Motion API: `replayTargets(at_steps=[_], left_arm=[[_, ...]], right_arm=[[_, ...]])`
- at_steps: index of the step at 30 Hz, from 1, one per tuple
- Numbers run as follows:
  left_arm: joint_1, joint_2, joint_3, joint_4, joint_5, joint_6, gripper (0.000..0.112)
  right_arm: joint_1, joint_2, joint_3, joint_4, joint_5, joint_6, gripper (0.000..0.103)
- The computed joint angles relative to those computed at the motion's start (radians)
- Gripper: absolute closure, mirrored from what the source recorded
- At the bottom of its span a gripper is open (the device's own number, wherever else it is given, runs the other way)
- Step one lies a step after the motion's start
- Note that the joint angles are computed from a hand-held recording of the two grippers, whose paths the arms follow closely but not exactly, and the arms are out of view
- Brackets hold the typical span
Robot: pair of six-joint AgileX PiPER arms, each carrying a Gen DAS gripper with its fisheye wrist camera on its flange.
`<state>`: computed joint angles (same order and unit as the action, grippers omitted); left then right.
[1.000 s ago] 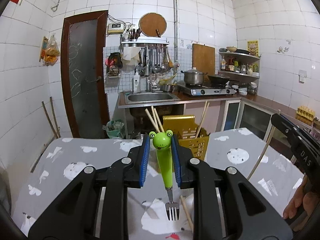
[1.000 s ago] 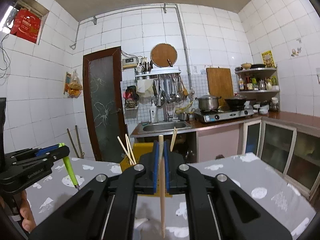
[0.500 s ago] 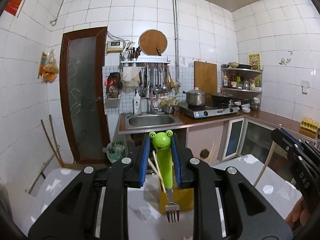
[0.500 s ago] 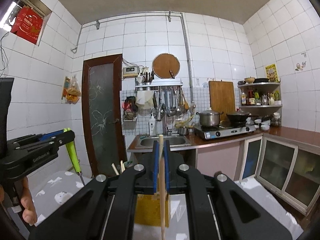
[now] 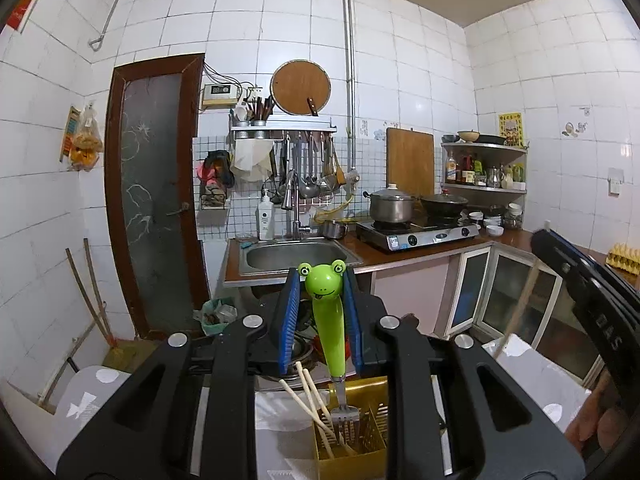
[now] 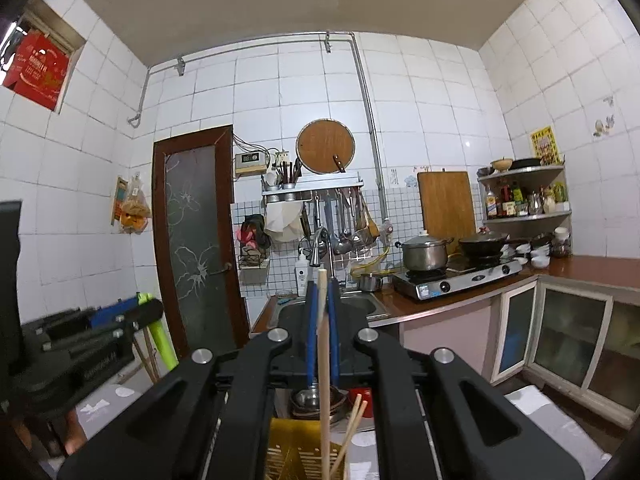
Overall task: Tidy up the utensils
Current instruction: 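Lower the chopstick and fork into the holder and open both tools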
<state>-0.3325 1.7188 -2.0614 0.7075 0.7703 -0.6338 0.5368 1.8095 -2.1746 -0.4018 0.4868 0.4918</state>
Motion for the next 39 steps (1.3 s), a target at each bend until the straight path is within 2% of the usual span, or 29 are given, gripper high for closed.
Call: replayTargets(at_steps=[6,9,13,15,20,24,25,26,27,28,29,34,38,39], left_arm=[[0.012,0.061,0.050,0.033,-0.069,-0.031,0.092],[0.034,0.077,0.075,-0.019,-0.100,-0.009,0.092],[0.064,0.087,0.145,-0.054,-0.143,-0.001,0.092],[0.077,0.090,0.175,-0.080,-0.158,0.009,0.092],[0.093,0.082,0.253,-0.100,-0.185,-0.001,0.091],[0.109,0.054,0.303,-0.127,-0.181,-0.004,0.089],[0.113,0.039,0.319,-0.138,-0.183,0.003,0.085],[0.117,0.011,0.341,-0.158,-0.187,0.013,0.080],[0.116,-0.019,0.365,-0.155,-0.189,0.003,0.076],[0.113,-0.043,0.383,-0.142,-0.188,-0.015,0.068],[0.106,-0.080,0.412,-0.109,-0.183,-0.052,0.058],[0.071,-0.245,0.520,-0.032,-0.125,-0.122,0.036],[0.037,-0.383,0.615,0.011,-0.088,-0.166,0.017],[0.015,-0.426,0.649,0.042,-0.070,-0.190,0.015]], right_arm=[[-0.007,0.086,-0.014,0.031,-0.045,-0.023,0.098],[-0.011,0.097,0.031,0.018,-0.071,-0.024,0.098],[-0.032,0.106,0.081,0.105,-0.091,-0.113,0.098],[-0.043,0.118,0.085,0.175,-0.075,-0.170,0.098],[-0.045,0.123,0.137,0.144,-0.057,-0.138,0.097],[-0.050,0.142,0.110,0.134,0.029,-0.136,0.096],[-0.053,0.140,0.109,0.138,0.043,-0.136,0.092],[-0.059,0.131,0.111,0.142,0.062,-0.133,0.073],[-0.064,0.110,0.132,0.139,0.062,-0.120,0.060],[-0.067,0.086,0.164,0.124,0.043,-0.098,0.041],[-0.066,0.052,0.209,0.087,0.021,-0.060,0.041],[-0.039,-0.066,0.308,0.003,0.058,-0.017,0.040],[0.017,-0.195,0.436,-0.142,0.109,0.119,0.032],[0.028,-0.218,0.456,-0.152,0.122,0.133,0.031]])
